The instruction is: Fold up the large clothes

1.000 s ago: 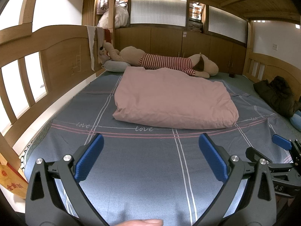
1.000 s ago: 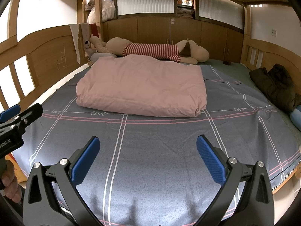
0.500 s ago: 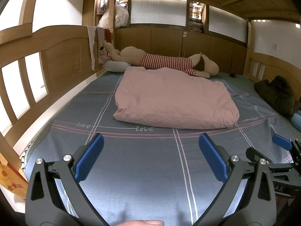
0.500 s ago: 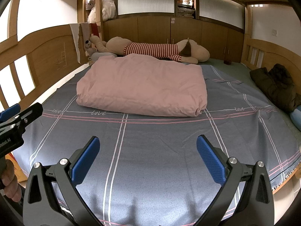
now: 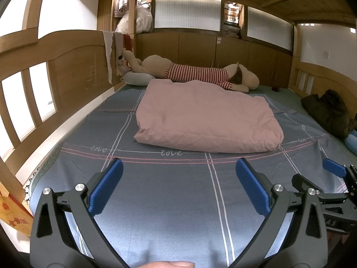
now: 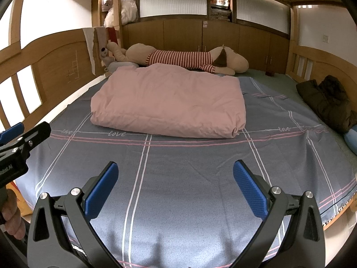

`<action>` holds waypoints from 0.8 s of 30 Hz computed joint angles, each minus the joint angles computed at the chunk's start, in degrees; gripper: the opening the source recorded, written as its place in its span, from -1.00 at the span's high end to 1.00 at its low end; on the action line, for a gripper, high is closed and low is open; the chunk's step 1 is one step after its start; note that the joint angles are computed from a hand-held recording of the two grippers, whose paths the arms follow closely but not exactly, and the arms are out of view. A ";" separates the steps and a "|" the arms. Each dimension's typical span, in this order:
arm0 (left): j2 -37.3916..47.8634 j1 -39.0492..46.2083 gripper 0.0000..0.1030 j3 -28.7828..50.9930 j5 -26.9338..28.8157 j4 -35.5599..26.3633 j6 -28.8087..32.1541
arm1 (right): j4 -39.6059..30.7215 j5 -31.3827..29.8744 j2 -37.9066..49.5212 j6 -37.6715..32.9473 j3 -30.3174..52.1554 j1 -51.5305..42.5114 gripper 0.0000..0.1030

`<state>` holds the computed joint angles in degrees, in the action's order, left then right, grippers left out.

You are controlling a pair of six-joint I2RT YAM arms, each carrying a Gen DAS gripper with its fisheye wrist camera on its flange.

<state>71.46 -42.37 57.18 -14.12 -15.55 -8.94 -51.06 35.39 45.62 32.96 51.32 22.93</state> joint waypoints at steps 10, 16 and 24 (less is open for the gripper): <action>0.04 0.20 -0.96 0.22 0.41 -0.23 -0.03 | 0.07 0.01 -0.37 0.26 -0.30 0.01 -0.97; -0.09 0.00 -0.96 0.18 0.04 -0.23 -0.14 | 0.05 0.05 -0.37 0.18 -0.29 0.04 -0.97; -0.45 -0.13 -0.96 0.18 -0.64 0.15 -0.38 | -0.03 0.13 -0.13 0.40 -0.12 0.18 -0.97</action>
